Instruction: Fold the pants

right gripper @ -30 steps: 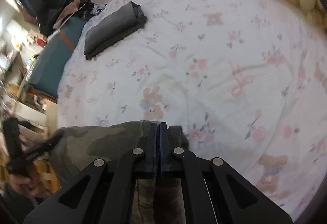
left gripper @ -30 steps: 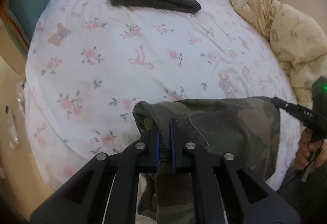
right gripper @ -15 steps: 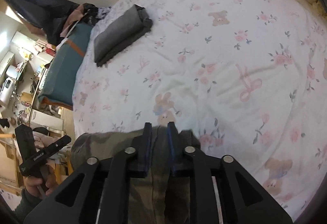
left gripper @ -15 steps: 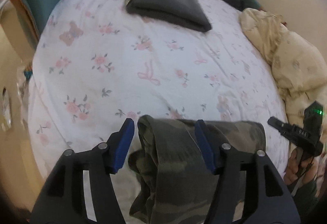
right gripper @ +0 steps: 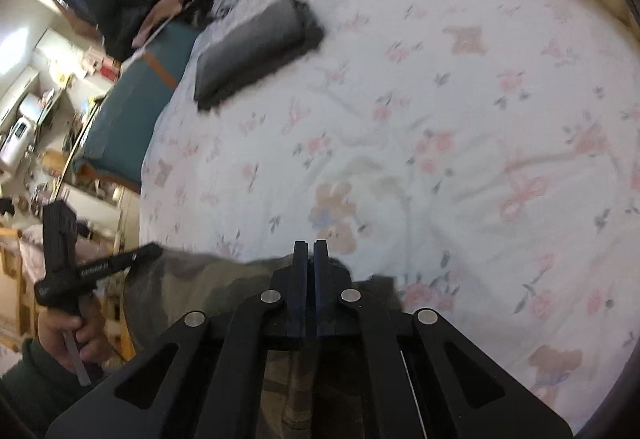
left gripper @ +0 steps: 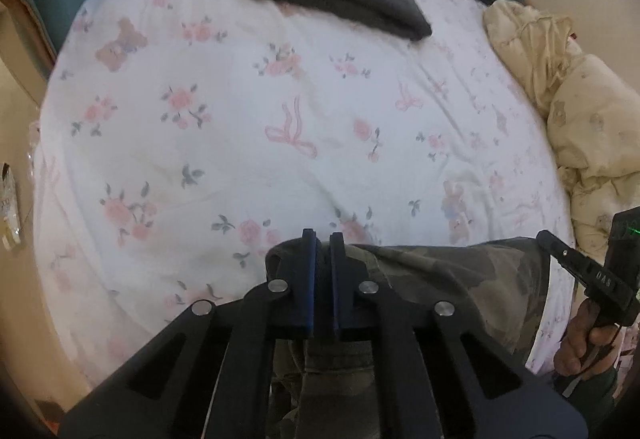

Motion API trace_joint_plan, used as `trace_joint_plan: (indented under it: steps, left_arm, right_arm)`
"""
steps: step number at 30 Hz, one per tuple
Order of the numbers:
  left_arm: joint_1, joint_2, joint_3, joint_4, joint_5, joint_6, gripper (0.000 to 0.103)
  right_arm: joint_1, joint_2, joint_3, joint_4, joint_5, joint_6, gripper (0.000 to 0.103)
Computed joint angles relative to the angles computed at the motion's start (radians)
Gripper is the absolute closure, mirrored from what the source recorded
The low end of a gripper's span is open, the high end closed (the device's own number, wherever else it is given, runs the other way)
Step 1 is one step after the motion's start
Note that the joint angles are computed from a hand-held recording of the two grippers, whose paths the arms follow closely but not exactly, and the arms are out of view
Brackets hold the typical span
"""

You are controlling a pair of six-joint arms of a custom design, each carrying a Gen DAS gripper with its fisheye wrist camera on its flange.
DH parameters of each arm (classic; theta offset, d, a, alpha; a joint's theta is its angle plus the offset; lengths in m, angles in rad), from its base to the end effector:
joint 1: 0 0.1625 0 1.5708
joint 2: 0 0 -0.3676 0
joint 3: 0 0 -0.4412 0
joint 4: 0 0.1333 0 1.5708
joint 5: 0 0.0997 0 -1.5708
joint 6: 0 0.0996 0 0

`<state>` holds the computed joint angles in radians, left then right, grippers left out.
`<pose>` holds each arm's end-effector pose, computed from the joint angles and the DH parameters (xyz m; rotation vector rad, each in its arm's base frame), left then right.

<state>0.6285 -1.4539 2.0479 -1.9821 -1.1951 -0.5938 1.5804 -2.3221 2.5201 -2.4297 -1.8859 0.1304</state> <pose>-0.2963 -0.4253 0.1714 0.5221 2.6908 -0.1813 0.1055 -0.3175 0.3308 -0.3123 -2.7071 0.9613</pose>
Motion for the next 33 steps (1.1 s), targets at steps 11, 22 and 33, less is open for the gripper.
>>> trace_joint_plan:
  steps: [11, 22, 33]
  left_arm:
    - [-0.033, -0.032, -0.013, 0.109, 0.003, 0.05, 0.092]
    - [-0.205, -0.157, 0.113, 0.014, -0.014, 0.141, 0.086]
    - [-0.088, 0.0, 0.104, -0.018, -0.009, 0.098, 0.088]
  right_arm:
    - [0.041, 0.034, -0.001, -0.004, -0.142, 0.012, 0.102]
    - [0.246, 0.044, -0.011, 0.057, -0.185, 0.069, 0.098]
    - [0.185, 0.355, -0.025, -0.066, -0.342, -0.017, 0.103]
